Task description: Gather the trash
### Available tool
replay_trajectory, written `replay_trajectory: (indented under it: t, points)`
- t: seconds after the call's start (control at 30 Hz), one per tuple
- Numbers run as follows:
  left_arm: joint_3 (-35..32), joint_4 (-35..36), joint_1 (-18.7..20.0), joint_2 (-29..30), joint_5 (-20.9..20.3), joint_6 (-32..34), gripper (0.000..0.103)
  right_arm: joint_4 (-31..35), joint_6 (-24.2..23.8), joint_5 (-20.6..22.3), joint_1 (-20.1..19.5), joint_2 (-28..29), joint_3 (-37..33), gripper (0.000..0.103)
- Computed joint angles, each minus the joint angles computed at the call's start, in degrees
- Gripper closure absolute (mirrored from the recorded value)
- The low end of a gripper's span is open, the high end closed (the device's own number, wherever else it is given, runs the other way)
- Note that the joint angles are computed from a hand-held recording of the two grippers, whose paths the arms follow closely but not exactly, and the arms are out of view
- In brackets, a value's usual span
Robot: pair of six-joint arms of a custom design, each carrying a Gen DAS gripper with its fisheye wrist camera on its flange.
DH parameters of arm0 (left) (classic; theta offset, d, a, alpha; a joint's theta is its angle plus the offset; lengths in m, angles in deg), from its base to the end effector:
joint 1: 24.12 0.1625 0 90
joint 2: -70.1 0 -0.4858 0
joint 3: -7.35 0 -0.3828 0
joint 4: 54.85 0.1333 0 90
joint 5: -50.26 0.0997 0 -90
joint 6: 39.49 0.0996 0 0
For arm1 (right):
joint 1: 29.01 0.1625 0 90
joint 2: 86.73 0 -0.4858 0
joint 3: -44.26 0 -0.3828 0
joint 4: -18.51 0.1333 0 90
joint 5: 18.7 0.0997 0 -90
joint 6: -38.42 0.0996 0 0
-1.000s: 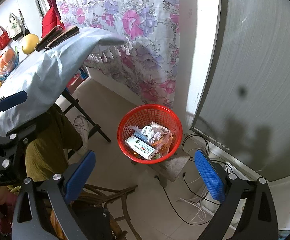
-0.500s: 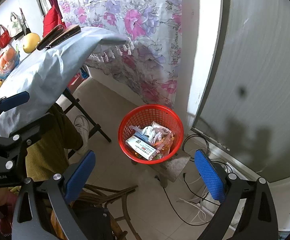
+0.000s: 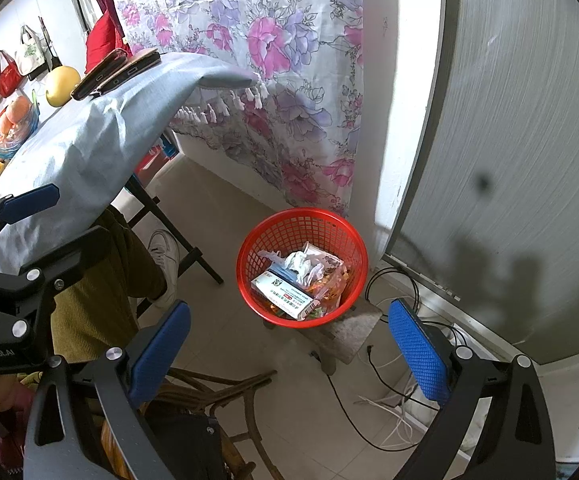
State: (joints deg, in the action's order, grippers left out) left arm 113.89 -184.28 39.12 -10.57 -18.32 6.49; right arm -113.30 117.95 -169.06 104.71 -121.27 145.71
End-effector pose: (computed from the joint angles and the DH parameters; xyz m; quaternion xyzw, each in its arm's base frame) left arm -0.0925 -0.5602 0.4081 0.5609 0.7987 -0.0836 0.2013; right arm 0.4621 -0.4156 -0.0011 -0.1555 -0.8365 0.3425 0.3985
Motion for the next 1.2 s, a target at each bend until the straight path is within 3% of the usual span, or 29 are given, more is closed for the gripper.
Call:
replay_trajectory:
  t: [1.2]
  points:
    - [0.1, -0.1, 0.0, 0.2, 0.0, 0.3, 0.007, -0.8, -0.7, -0.1, -0.2, 0.2, 0.1, 0.006]
